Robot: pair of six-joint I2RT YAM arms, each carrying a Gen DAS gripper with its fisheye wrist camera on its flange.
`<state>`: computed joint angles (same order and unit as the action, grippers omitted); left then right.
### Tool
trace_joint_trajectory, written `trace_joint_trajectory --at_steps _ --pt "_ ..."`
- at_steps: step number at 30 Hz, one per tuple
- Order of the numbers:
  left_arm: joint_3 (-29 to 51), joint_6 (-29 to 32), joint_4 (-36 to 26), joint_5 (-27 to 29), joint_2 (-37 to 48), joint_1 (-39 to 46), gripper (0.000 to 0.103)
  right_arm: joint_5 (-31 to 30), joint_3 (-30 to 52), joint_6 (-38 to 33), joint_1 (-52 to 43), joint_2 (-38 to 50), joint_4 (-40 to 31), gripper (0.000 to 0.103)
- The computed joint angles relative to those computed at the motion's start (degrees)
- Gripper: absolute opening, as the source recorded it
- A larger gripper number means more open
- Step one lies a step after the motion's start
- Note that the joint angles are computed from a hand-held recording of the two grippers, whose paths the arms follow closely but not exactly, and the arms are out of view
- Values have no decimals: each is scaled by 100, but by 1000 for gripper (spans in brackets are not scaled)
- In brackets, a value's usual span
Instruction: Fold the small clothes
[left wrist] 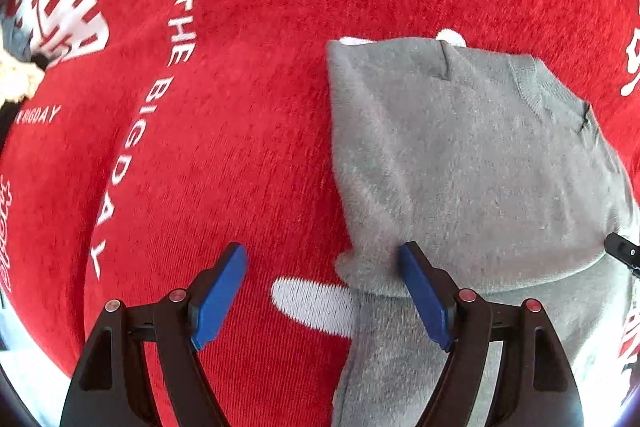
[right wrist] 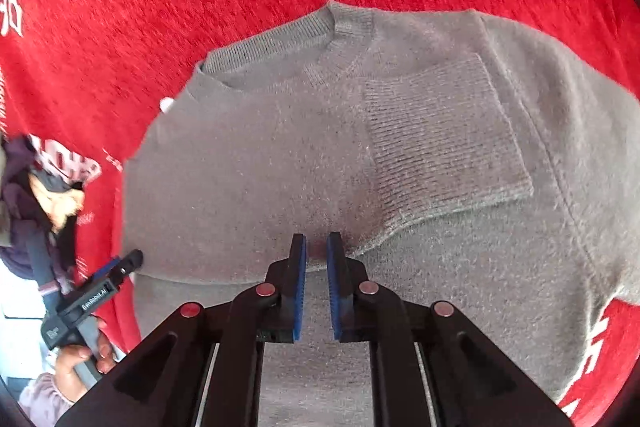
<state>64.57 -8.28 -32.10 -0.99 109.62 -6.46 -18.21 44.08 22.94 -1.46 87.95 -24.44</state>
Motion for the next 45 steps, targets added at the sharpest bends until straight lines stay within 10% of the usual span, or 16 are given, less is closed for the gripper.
trace_joint_trajectory --at_steps 4,9,24,45 --pt "105 46 -290 -69 -31 -109 80 -169 -233 -143 -225 -308 -268 15" --pt "81 -224 -713 -166 -308 -469 80 -386 -613 -356 -637 -1011 -744 47" --pt "1013 -1345 -1688 331 28 -3018 80 -918 -1278 -2081 -2951 -2404 -2609 55" --pt "4270 -1552 -2977 538 2284 -4531 80 -1227 -394 -6002 -7829 -289 -3624 59"
